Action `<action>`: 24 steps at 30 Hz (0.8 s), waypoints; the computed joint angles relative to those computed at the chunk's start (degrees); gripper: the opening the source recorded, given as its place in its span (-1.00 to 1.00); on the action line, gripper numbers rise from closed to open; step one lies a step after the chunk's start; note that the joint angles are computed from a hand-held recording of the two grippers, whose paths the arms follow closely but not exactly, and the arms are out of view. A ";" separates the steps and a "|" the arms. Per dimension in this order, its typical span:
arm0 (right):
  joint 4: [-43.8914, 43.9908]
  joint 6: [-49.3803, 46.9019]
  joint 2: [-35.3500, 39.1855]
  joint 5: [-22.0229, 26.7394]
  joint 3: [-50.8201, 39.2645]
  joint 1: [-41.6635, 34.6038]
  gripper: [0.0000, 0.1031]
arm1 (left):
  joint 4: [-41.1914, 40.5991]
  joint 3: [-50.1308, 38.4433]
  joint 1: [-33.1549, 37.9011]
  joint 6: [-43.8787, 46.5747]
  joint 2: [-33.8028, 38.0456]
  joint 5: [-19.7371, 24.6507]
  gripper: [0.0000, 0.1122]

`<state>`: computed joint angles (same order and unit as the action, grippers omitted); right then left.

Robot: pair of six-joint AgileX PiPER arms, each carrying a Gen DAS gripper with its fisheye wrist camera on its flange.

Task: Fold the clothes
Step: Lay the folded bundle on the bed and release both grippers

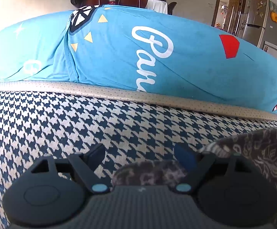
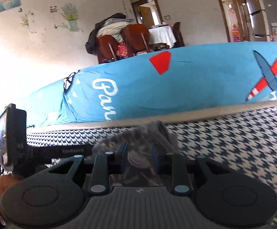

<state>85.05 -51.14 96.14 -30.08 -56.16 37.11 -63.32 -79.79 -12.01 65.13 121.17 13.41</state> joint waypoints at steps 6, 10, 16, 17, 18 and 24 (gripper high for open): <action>5.82 -2.87 5.01 1.80 -6.29 -3.74 -0.49 | -1.10 -0.26 0.94 1.36 0.05 2.00 0.51; 9.62 -5.11 8.59 2.91 -8.31 -5.65 -0.49 | 0.33 -1.13 1.71 -0.22 0.33 4.01 0.59; 5.30 -0.67 10.70 2.13 -7.76 -5.59 -0.50 | -1.69 0.78 2.19 2.44 -1.76 4.18 0.65; 4.69 0.18 10.37 2.34 -7.34 -5.66 -0.49 | -2.02 1.40 2.43 3.07 -2.53 4.41 0.69; 3.77 1.39 9.88 2.62 -6.72 -5.73 -0.47 | -2.59 2.21 2.77 4.06 -3.46 4.79 0.70; 0.49 4.16 5.20 1.97 -3.38 -4.16 -0.19 | -4.34 8.16 5.65 9.28 -9.81 8.17 0.77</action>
